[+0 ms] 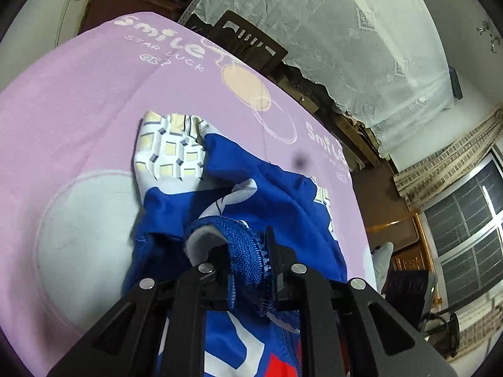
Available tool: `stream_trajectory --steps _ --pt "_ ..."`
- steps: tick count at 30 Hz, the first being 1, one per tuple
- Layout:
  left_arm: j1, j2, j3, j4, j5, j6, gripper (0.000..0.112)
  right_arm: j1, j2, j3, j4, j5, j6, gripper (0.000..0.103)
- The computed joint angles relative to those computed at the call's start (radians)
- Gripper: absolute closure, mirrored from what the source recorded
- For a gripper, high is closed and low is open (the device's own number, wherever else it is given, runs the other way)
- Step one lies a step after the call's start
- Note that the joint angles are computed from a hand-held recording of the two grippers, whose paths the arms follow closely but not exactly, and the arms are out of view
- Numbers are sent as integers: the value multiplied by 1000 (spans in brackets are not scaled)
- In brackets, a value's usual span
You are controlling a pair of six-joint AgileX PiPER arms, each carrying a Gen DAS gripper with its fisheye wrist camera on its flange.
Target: Fold large clothes
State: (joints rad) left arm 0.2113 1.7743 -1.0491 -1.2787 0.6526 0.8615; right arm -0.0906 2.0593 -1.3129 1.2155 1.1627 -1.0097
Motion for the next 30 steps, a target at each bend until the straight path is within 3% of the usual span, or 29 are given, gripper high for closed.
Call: stream_trajectory --steps 4,12,13,14,16,18,20,23,26,27,30 --pt "10 8 4 4 26 -10 97 15 8 61 13 54 12 49" --pt "18 -2 9 12 26 -16 96 111 155 -67 148 43 138 46" --pt "18 6 -7 21 41 -32 96 120 170 -88 158 46 140 57" --pt "15 11 -21 26 56 -45 96 128 175 -112 145 37 147 88" --pt "-4 7 -38 17 69 -46 96 143 117 -134 96 -49 123 91" --pt "-39 -4 -36 -16 57 -18 94 166 -7 -124 34 -200 44 93" --pt "-112 -7 -10 -48 -8 4 90 193 -136 -121 -38 -362 -46 93" --pt "-218 67 -32 138 -92 -153 88 237 -198 -95 -202 -497 -85 93" --pt "-232 101 9 117 -93 -102 89 268 -158 -8 -399 -594 28 92" --pt "-230 91 16 127 -89 -102 84 264 -142 31 -409 -622 29 92" --pt "-240 12 74 212 -158 -148 73 185 -122 110 -253 -586 -102 87"
